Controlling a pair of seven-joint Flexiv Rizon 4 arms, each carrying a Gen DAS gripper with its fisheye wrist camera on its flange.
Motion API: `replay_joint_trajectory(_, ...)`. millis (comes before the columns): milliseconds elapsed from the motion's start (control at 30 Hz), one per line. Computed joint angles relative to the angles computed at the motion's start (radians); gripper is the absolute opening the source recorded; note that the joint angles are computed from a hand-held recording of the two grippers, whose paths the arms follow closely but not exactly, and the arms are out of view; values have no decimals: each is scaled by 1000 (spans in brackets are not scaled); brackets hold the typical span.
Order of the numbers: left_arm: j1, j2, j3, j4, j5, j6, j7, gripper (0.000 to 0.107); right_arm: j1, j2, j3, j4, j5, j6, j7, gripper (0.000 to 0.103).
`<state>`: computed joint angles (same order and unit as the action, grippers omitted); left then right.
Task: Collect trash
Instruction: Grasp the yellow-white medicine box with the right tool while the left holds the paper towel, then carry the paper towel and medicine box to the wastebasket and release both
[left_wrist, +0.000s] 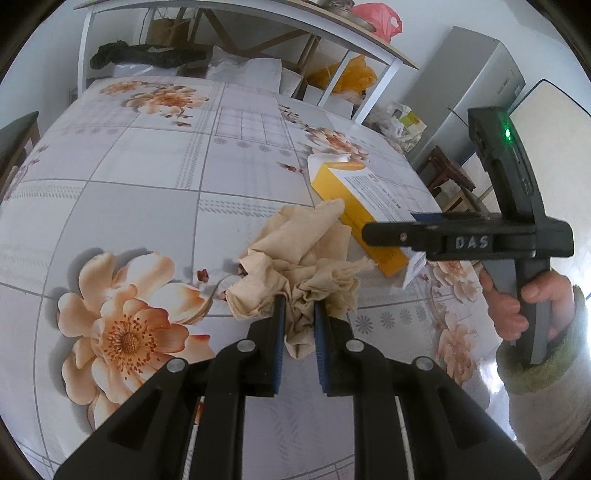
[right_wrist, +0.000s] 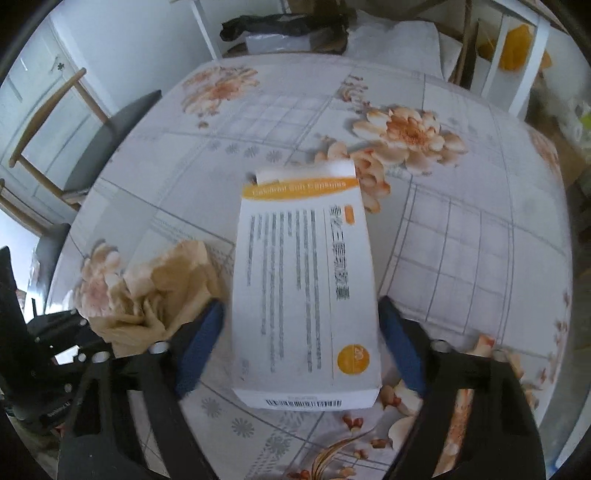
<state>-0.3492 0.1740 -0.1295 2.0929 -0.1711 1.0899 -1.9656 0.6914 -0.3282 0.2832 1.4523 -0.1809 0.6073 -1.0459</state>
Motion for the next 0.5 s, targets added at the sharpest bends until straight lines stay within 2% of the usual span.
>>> replay_joint_trajectory(67,0,0,1,1,-3,2,0,14,-2,16,-1,26,-2,20,18,67)
replay_joint_trajectory(367,-11,-6,3,-6,-34,8,7,14,-36,138,11,167,-3,97,124,66)
replay_joint_trajectory(500,-25,-11,1,-9,-65,25,26,14,-70,199,25,231,57,158,161,66)
